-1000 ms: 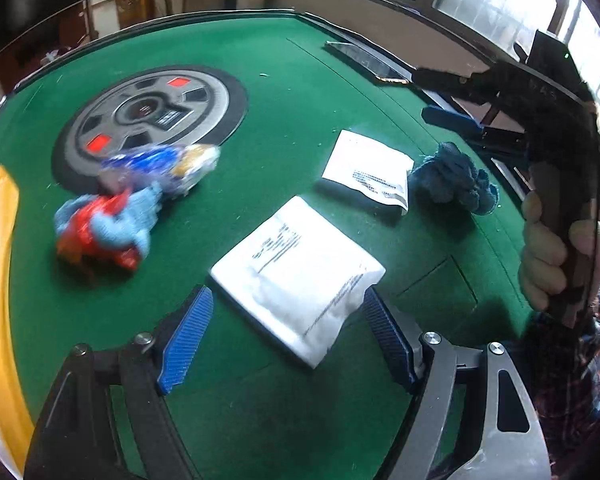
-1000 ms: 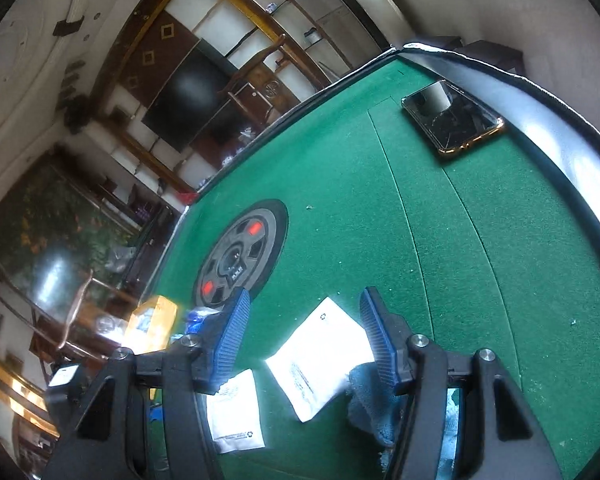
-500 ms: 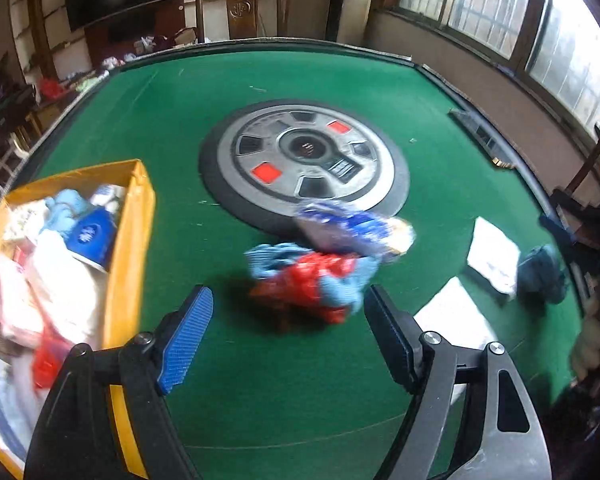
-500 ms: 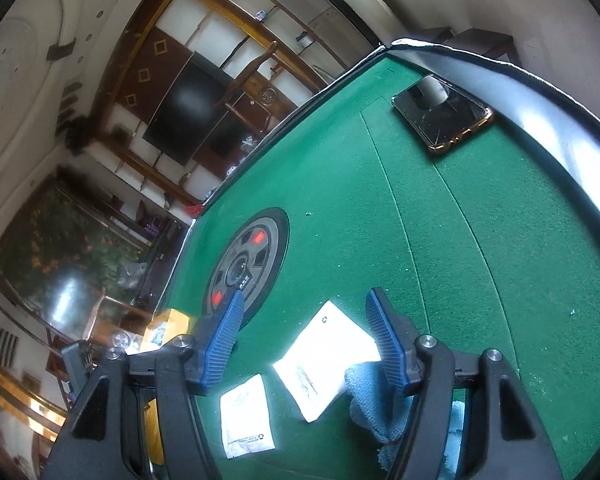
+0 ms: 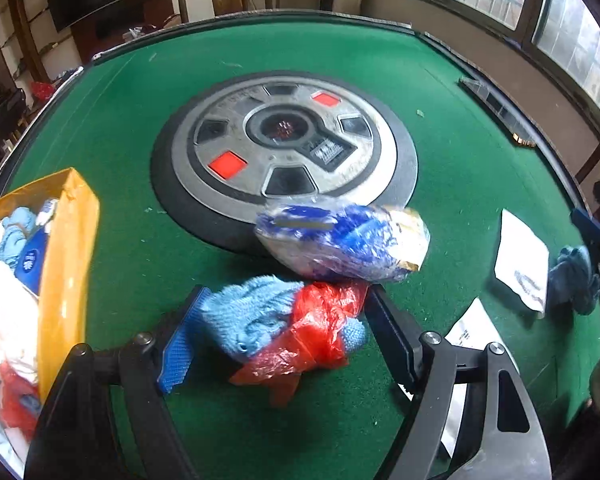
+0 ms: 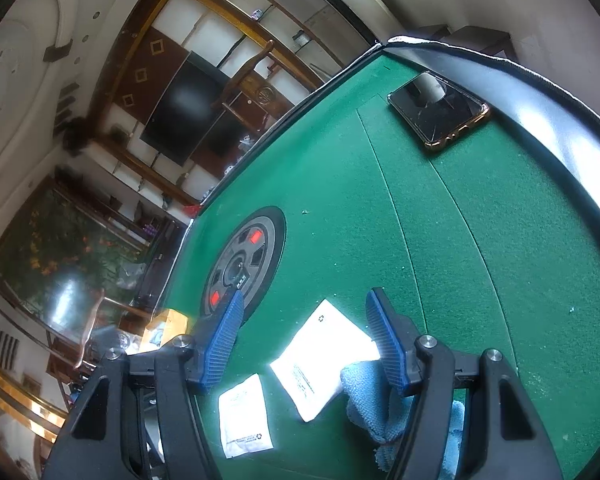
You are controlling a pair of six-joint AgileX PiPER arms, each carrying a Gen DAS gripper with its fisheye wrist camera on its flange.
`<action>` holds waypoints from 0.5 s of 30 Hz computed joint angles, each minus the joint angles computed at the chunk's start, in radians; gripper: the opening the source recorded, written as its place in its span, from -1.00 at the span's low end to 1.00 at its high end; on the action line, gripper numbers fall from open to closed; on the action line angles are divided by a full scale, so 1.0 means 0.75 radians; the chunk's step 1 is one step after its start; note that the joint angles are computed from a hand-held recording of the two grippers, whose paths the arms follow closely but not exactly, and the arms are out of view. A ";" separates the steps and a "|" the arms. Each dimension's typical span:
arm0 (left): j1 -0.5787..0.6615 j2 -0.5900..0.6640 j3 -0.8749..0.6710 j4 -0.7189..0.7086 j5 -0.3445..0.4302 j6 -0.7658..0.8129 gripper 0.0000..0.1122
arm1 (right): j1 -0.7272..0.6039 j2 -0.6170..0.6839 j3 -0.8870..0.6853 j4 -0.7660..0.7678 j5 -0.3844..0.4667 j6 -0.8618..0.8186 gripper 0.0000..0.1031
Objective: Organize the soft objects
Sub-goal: 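Grasp the blue cloth and red mesh bag bundle with the left gripper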
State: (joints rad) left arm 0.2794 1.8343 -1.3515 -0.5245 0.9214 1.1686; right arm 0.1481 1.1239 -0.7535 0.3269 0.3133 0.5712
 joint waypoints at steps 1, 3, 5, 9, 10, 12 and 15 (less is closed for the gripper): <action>-0.006 -0.015 0.034 -0.010 -0.038 0.016 0.42 | 0.002 -0.001 0.002 -0.004 -0.002 0.004 0.13; -0.011 -0.040 0.075 -0.030 -0.083 0.038 0.42 | 0.006 0.001 -0.001 -0.008 -0.004 0.009 0.13; -0.014 -0.042 0.080 -0.034 -0.088 0.036 0.41 | 0.011 0.005 -0.004 -0.028 -0.006 0.027 0.13; 0.023 -0.038 0.069 -0.097 -0.012 0.094 -0.08 | 0.014 -0.002 0.000 -0.089 -0.005 0.085 0.14; 0.035 -0.041 0.065 -0.111 0.011 0.102 -0.08 | 0.016 -0.001 -0.001 -0.108 -0.004 0.104 0.14; 0.071 -0.057 0.069 -0.154 0.049 0.146 -0.09 | 0.016 0.001 -0.002 -0.114 0.000 0.112 0.14; 0.118 -0.086 0.077 -0.203 0.098 0.210 -0.11 | 0.026 0.001 -0.007 -0.177 0.003 0.170 0.14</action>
State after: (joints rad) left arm 0.3682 1.7699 -1.2940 -0.6764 0.9950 1.3259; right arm 0.1675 1.1250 -0.7589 0.1944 0.3154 0.6990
